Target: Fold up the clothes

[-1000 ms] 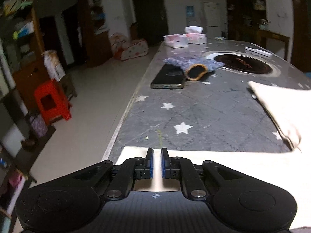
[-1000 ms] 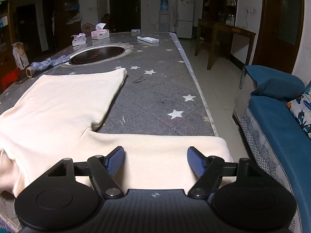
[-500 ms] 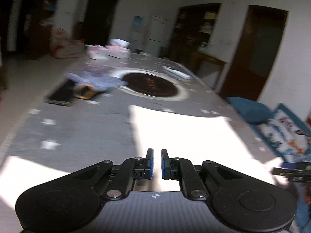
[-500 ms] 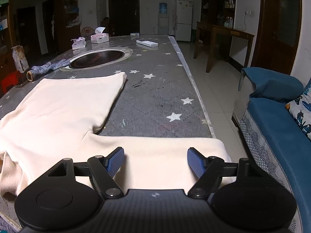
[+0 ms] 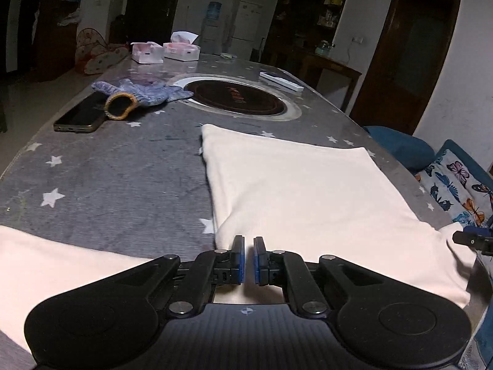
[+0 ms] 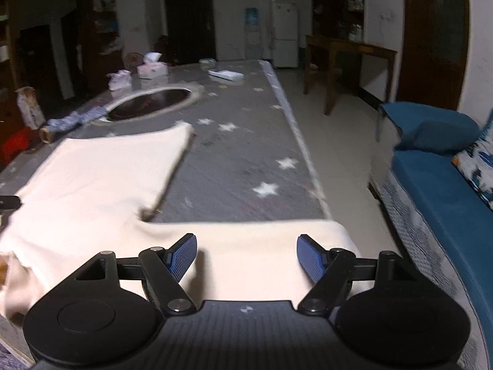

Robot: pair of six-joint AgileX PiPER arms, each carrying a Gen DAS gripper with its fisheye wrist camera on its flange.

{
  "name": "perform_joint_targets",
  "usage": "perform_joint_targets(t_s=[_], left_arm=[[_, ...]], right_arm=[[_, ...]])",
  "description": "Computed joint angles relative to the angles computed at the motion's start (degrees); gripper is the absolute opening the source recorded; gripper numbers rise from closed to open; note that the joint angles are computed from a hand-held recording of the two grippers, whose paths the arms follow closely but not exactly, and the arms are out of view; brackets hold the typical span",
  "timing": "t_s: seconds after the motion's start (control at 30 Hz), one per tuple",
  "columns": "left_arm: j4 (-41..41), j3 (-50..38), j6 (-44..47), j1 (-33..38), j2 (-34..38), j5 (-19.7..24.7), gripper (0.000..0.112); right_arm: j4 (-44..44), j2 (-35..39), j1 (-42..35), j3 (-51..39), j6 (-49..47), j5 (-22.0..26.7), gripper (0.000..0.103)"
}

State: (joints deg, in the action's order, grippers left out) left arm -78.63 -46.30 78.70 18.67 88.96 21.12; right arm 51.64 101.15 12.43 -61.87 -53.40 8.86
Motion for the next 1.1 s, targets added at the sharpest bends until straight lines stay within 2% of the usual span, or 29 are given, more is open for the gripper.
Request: perform_joint_targets(t_s=[0.07,0.23,0.37,0.47,0.6,0.7,0.73,0.87,1.0,1.03,1.07,1.1], left_arm=[[-0.3,0.0,0.1,0.2,0.0,0.0,0.008],[1.6,0.5,-1.3,-0.7,-1.0,-2.2,0.008],[6.8,1.4,-4.9,-3.5,-4.4,-1.5,0.008],[6.2,2.0,-2.8,-3.7,-7.5,5.5,0.008],[4.5,3.5,2.3,-2.1,-10.9,16.5,0.01],[6.5,4.5,3.3,-2.3,-12.7,20.2,0.02],[7.3,4.9,3.4,-2.7,-13.2,20.4,0.027],[9.1,6.4,4.7,-3.5,-13.7,20.0,0.028],[10.3,7.6,4.8,-7.0,-13.3,14.3,0.027],[10.5,8.2,4.8,-8.3,-13.5,12.1,0.024],[10.4,8.5,4.9,-9.0,-13.6,11.0,0.014],[10.3,8.7,5.0,-9.5,-13.6,10.3,0.012]], right_arm=[[2.2,0.8,0.7,-0.8,-3.4,1.0,0.073],[-5.8,1.4,2.3,-1.2,2.5,1.7,0.073],[0.8,-1.1,1.9,-0.1,-5.2,5.2,0.073],[4.3,-2.4,2.1,-0.4,-10.4,9.8,0.071],[5.1,-3.0,2.3,-2.5,-14.0,18.9,0.057],[5.5,-2.8,2.9,-4.0,-16.5,25.6,0.054],[5.6,-2.7,3.2,-4.6,-17.2,27.8,0.052],[5.7,-2.5,6.6,-4.6,-21.7,29.5,0.04],[3.2,-1.9,9.8,-4.3,-20.9,26.6,0.024],[2.2,-1.8,10.5,-4.1,-20.0,25.5,0.019],[1.3,-1.6,11.1,-4.0,-18.9,24.5,0.016],[1.3,-1.7,11.1,-3.9,-18.8,24.4,0.01]])
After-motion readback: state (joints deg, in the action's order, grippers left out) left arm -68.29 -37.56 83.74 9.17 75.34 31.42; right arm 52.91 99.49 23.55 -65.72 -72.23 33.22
